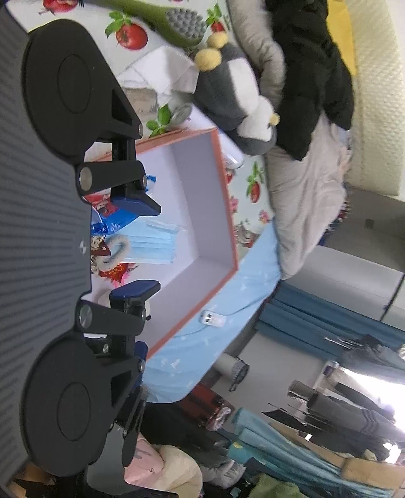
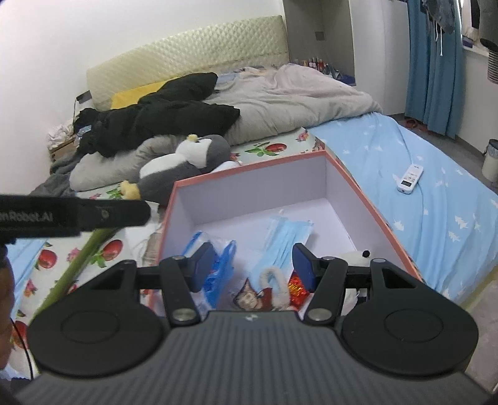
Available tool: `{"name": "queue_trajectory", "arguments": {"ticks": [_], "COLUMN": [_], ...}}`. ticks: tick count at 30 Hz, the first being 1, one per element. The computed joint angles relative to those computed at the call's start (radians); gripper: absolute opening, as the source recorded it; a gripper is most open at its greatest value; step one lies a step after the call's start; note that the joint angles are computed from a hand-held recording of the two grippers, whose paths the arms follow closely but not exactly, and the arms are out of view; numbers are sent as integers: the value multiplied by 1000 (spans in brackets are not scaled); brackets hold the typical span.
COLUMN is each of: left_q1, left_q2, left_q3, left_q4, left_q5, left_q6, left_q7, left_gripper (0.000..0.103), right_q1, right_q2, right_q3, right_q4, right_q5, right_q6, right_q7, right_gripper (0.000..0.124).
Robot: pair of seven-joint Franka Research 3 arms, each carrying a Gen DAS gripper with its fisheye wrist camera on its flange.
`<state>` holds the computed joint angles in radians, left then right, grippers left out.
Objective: Organize soft objects
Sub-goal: 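Open the left gripper over the box while the right gripper releases the hair tie, then withdraw both grippers from the box toward the towel and brush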
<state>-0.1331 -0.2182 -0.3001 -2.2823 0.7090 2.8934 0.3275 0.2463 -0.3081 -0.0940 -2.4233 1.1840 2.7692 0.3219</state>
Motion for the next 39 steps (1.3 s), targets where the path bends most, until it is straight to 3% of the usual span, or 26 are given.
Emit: {"name": "queue_trajectory", "arguments": {"ticks": [13,20,24,27,29,32,39], "left_q1": [-27,-52,-62,-68,-70,-76,-74], "left_q2": [-341,-501,-593,-662,-695,-744,-847], "left_q3": [-39,-57,-61,-57,-53,-40,0], "left_q4": [-218,-322,-377,-417,-437,-466,-552], "left_q5": [-114,-177,-202,-220,-230,-244,-274], "left_q6": [-110,-175,-223,-267,-296,-343,-423], "left_q7": [-3,-18,-33,-48,-53,-52,-56], "left_gripper": [51,51,51,51,51,51,51], "right_q1": [53,88,108,117,118,126,91], "right_q2": [-231,-300,-329,-339,-335,-320,-266], "right_q3": [-12,-23,-29,-8,1,1,105], "right_q4": [-156,-203,-216,-220,-208,-173,-107], "right_q5": [-79,-122,-149,-187,-227,-266,-447], "right_q6": [-29,-30,-71,-96,-147,-241,-240], "right_q7": [84,123,147,172,217,253,412], "right_gripper": [59,63,64,70,92,91,91]}}
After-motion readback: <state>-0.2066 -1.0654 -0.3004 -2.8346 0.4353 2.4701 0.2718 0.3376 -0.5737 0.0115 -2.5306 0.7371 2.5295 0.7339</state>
